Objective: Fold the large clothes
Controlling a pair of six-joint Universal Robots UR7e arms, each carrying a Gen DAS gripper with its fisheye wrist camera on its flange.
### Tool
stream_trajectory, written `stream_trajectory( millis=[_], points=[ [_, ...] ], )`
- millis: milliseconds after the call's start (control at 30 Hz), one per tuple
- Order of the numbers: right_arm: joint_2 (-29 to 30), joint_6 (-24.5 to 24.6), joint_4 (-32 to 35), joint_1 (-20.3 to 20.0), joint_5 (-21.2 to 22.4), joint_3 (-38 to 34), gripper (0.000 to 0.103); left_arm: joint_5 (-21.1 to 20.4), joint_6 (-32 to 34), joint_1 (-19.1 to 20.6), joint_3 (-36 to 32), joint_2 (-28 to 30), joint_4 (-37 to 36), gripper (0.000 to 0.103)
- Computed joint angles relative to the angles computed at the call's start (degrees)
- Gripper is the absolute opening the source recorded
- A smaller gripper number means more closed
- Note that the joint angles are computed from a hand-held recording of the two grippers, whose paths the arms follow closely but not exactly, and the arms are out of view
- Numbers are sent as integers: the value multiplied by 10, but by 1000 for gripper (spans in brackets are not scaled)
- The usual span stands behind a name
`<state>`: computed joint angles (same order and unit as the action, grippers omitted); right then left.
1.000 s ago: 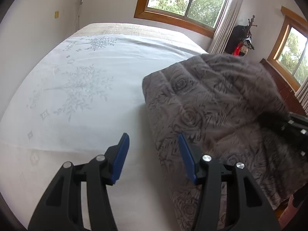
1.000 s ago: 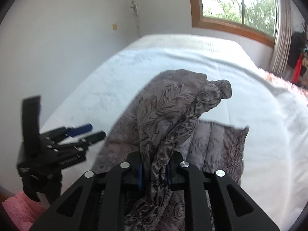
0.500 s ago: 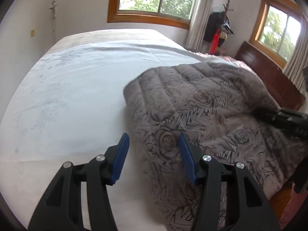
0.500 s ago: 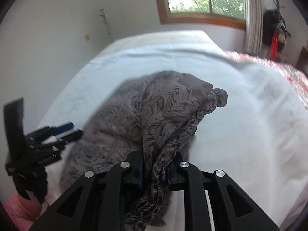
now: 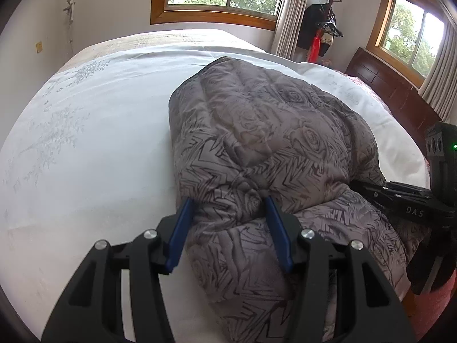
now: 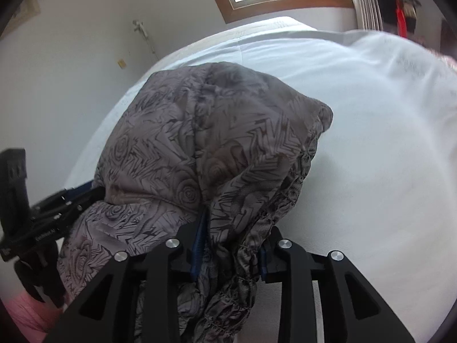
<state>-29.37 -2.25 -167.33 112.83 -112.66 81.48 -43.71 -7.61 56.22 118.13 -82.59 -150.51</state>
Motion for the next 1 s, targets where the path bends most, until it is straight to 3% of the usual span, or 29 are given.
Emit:
stream_trajectory(
  millis=[67, 133, 200, 300, 367, 400, 500, 633, 833, 1000],
  points=[
    [-2, 0, 4, 2, -2, -4, 31, -5, -12, 2, -4, -3, 10, 52],
    [-16, -6, 9, 9, -26, 7, 42, -14, -23, 2, -12, -8, 27, 52],
    [-24, -22, -3, 31, -83, 13, 48, -25, -36, -2, -17, -24, 47, 50],
    [-31, -60, -55, 64, -154, 23, 48, -18, -39, -19, -7, -47, 42, 49],
    [-43, -76, -65, 76, -138, 32, 48, -18, -45, -32, -1, -56, 40, 49],
    [-51, -81, -56, 80, -111, 37, 48, -21, -50, -39, 3, -60, 41, 49],
    [-60, -69, -1, 81, -53, 40, 35, -37, -57, -52, 11, -61, 43, 49],
    [-51, -45, 18, 71, -68, 49, 27, -36, -69, -56, 24, -52, 56, 48],
    [-42, -27, -30, 31, -41, 95, 29, -41, -41, -45, 46, -44, 30, 50],
    [-32, -26, -36, 26, -37, 86, 30, -36, -36, -37, 54, -37, 12, 49]
  ],
)
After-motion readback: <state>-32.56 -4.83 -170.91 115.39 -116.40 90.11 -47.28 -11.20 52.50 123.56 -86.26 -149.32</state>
